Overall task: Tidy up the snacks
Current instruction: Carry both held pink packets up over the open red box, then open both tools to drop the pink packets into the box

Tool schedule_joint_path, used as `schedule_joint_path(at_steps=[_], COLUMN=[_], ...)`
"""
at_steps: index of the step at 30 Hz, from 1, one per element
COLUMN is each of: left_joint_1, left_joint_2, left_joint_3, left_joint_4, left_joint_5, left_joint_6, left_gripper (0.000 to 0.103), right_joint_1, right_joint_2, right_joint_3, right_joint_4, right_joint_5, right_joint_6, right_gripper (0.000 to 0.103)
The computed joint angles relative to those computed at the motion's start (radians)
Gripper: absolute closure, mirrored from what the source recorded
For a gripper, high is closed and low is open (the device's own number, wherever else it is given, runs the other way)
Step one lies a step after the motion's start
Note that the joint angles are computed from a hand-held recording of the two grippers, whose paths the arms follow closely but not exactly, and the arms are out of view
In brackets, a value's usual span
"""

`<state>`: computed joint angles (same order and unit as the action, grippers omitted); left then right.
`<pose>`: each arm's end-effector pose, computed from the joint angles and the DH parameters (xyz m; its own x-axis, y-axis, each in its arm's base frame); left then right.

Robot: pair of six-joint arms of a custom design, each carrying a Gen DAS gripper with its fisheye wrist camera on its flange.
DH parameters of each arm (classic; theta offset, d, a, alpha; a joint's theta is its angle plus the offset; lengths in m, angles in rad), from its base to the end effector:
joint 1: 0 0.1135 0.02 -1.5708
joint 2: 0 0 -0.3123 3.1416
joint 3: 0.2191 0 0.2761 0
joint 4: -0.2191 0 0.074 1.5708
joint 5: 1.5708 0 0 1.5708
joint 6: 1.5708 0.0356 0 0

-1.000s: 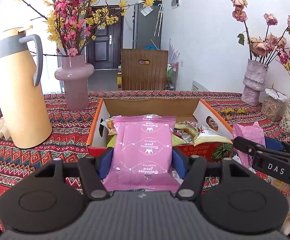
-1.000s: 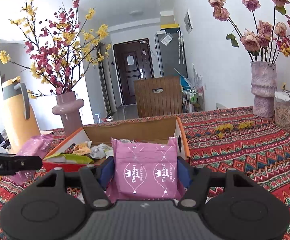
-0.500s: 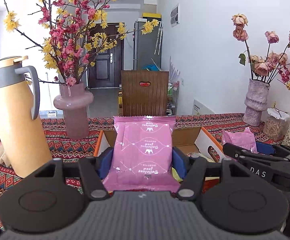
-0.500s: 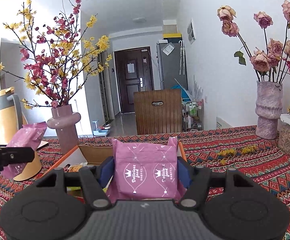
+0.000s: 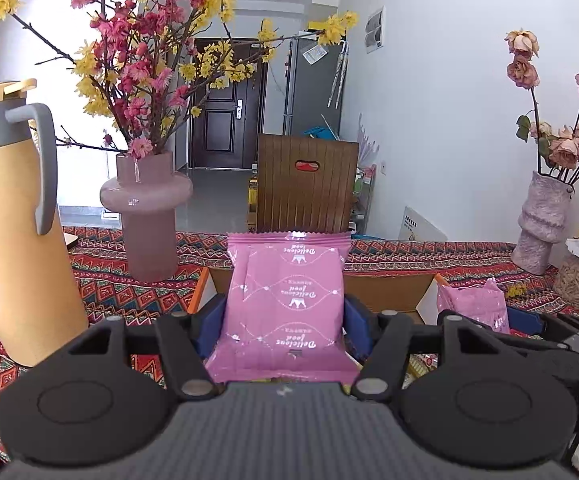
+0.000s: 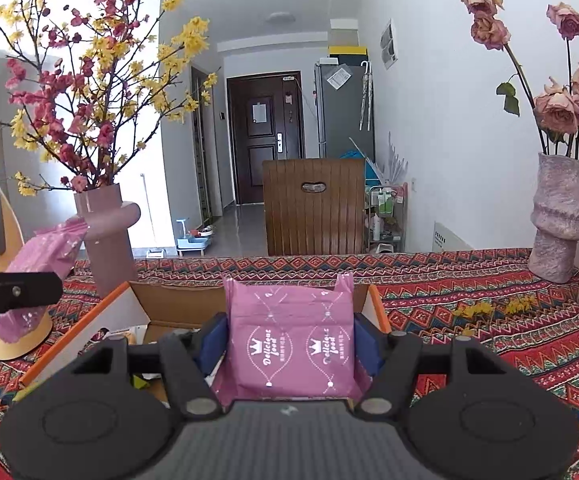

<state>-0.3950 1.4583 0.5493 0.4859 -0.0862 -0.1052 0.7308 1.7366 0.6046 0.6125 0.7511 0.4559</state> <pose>0.2760 -0.1117 0.2032 -0.4095 0.0574 -0.9105 0.2694 0.9611 -0.0606 0.2599 0.2003 0.1534 -0.3525 0.1162 -0.9286 0.1208 0.9896 0.0780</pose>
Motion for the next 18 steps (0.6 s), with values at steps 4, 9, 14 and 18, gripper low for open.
schedule_joint_path(at_steps=[4, 9, 14, 18], left_joint_1=[0.02, 0.045, 0.047, 0.051], left_joint_2=[0.092, 0.144, 0.188, 0.188], left_joint_3=[0.013, 0.011, 0.016, -0.001], left_joint_4=[0.073, 0.128, 0.145, 0.176], left_joint_5=[-0.005, 0.007, 0.0, 0.008], left_joint_6=[-0.003, -0.005, 0.012, 0.01], left_gripper=[0.04, 0.04, 0.04, 0.036], right_joint_1=[-0.006, -0.017, -0.026, -0.025], right_joint_2=[0.057, 0.071, 0.084, 0.084], right_joint_3=[-0.009, -0.025, -0.017, -0.014], right_joint_4=[0.083, 0.133, 0.121, 0.119], right_joint_5=[0.008, -0.008, -0.021, -0.028], right_joint_6=[-0.024, -0.04, -0.035, -0.035], right_gripper=[0.038, 0.038, 0.038, 0.029])
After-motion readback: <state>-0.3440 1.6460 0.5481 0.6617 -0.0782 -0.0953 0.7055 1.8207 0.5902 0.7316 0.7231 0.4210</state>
